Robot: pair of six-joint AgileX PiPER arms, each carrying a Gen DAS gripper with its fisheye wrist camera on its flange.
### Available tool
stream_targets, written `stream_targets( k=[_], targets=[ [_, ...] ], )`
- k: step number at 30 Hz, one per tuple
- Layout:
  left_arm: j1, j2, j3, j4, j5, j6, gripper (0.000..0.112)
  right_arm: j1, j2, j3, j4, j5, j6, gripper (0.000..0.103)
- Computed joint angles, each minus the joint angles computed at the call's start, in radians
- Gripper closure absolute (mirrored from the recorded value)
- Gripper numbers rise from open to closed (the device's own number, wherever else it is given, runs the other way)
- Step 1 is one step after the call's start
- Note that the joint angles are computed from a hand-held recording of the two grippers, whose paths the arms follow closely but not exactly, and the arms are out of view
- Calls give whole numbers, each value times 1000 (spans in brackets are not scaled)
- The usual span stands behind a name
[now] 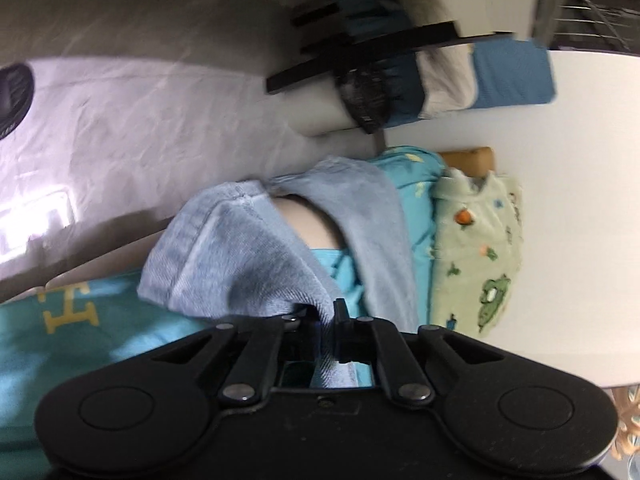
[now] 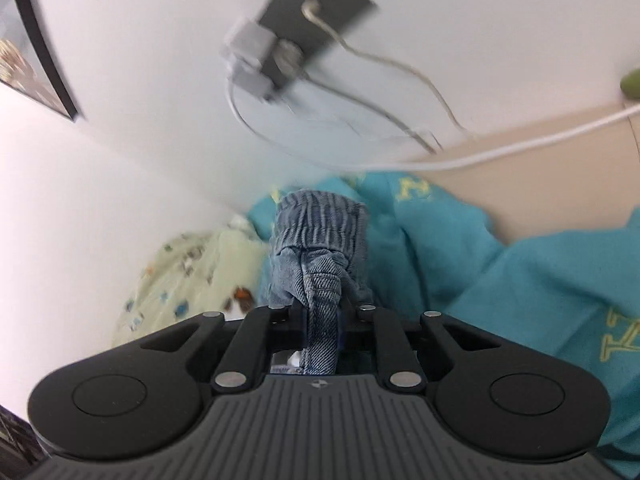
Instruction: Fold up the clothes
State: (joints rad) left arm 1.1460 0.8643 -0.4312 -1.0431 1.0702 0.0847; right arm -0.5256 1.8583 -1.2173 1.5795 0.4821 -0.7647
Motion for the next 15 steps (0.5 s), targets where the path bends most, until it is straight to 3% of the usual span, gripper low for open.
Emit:
stream_targets(
  k=[2,5,8,15],
  targets=[
    [-31,34,-15,-24,-39,-8,108,24,12,-39,-177,-21,150,90],
    [-134,103,-80,-44,-129,-53,108,86,1,-84,-268,-76,226,90],
    [-252,238,-225,-29,-212,-88,108,167,27,-229,-541,-102,438,90],
    [-485,596,-593,61,-395,-245,108,326,365,-882,-1191,60,1059,90]
  ],
)
